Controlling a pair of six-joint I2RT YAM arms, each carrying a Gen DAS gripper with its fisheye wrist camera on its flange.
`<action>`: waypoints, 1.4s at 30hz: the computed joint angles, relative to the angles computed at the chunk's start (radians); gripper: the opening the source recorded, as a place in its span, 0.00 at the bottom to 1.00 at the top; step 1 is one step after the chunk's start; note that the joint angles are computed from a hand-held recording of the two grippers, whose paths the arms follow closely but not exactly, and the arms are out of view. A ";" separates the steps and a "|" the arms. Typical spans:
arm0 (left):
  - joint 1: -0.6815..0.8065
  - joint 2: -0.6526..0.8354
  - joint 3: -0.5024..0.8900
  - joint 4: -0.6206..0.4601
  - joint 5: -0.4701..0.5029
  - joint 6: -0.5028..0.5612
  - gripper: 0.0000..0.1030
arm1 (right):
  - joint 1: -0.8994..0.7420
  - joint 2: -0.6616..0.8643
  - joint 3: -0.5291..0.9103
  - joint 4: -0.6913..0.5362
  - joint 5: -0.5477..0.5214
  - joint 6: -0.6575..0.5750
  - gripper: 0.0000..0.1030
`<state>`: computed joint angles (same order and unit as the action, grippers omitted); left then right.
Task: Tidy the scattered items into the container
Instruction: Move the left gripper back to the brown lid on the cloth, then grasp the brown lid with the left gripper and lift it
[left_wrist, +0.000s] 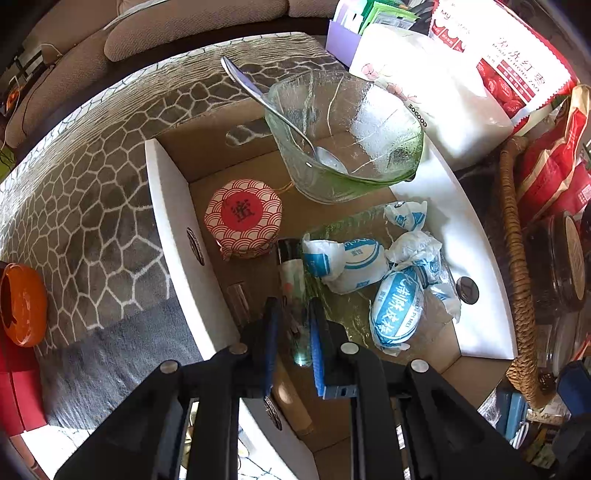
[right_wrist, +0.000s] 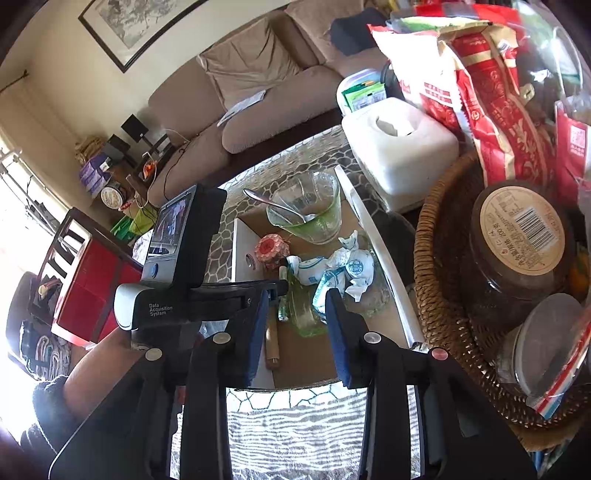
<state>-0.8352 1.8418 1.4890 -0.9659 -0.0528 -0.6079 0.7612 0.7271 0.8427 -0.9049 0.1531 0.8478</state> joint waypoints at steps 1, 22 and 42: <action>0.005 -0.007 -0.003 0.001 0.013 -0.006 0.19 | -0.001 -0.003 0.001 -0.003 0.001 0.001 0.30; 0.237 -0.703 -0.484 0.052 -0.043 0.204 0.58 | 0.113 0.128 0.033 0.046 0.037 0.011 0.30; 0.569 -1.386 -0.905 -0.183 0.134 0.420 0.58 | 0.097 0.436 0.115 0.135 0.035 -0.122 0.25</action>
